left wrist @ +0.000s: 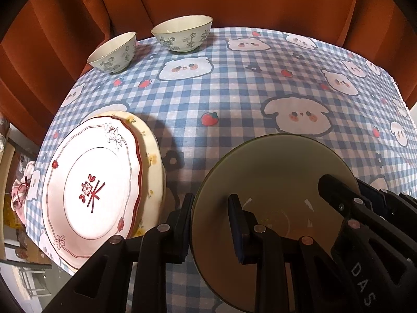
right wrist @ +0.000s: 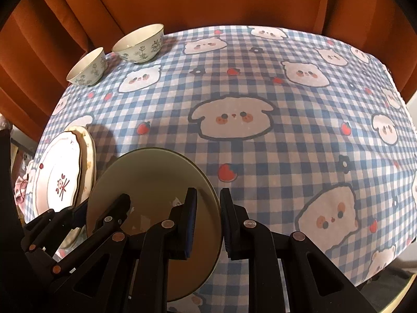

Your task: Organize plates and bowls

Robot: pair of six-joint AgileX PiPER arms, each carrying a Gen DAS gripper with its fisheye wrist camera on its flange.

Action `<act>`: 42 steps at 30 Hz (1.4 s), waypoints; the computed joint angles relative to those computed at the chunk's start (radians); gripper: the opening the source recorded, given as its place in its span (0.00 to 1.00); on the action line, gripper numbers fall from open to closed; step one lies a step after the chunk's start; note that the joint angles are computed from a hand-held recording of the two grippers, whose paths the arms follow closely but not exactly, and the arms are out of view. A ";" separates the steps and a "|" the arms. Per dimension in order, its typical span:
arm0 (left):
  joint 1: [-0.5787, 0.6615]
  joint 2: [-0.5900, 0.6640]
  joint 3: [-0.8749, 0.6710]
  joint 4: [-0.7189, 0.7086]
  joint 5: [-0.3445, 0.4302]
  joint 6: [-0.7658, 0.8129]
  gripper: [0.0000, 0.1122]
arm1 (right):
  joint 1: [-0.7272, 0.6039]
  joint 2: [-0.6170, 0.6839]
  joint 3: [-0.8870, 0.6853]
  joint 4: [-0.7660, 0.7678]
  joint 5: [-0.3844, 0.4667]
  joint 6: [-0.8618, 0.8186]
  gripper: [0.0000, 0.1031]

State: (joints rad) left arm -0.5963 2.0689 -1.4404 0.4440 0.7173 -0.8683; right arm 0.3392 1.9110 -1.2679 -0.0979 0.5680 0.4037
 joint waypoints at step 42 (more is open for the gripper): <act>0.598 -0.274 0.179 -0.609 -0.280 1.053 0.69 | 0.448 0.396 -0.930 -0.445 0.534 0.596 0.73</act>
State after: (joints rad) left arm 0.0018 1.7945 -1.2610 -0.1653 0.4378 0.1849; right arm 0.7871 2.3067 -2.1975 -0.5432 1.1025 0.9997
